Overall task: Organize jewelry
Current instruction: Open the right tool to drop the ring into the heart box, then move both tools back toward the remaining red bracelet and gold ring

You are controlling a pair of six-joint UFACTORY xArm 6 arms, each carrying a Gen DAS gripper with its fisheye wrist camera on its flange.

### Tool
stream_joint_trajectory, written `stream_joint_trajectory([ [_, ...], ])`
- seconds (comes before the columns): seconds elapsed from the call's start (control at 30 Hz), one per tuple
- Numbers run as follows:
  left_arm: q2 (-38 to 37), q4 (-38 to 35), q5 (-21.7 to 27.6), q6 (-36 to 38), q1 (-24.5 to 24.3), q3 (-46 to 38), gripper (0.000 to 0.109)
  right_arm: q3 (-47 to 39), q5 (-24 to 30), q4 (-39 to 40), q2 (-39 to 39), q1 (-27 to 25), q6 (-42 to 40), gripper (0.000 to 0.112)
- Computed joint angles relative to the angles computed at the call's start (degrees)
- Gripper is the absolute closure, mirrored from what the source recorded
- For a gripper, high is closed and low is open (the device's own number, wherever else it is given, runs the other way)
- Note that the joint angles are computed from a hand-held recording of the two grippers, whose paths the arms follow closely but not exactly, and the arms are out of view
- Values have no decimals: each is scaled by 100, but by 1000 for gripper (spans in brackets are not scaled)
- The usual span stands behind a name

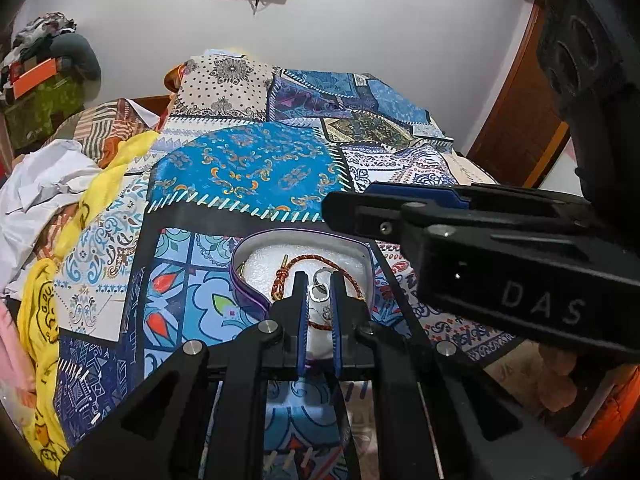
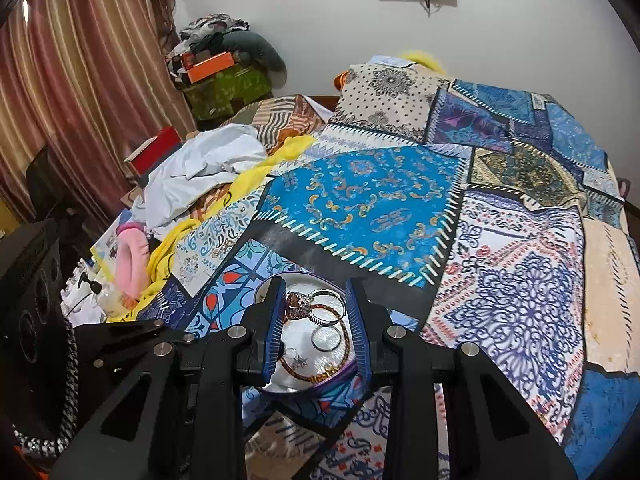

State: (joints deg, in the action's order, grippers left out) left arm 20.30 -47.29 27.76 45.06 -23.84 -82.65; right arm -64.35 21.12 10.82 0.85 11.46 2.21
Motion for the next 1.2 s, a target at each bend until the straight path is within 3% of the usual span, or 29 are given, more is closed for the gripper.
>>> stream_joint_trajectory([
  [0.4,107,120,53,-230,64,-121,100,-264,268,440,227,47,-385,84],
  [0.53,42,152,51,-283,73,-77,100,-231,260,110,159,67,-124,78],
  [1.1,-655,373,-325,-509,-31,372,93,556,-113,-1170,-933,-165,1062,77],
  [1.2,-800,361,-402,-529,-78,451,86,774,-130,-1507,-1222,-252,1391,77],
])
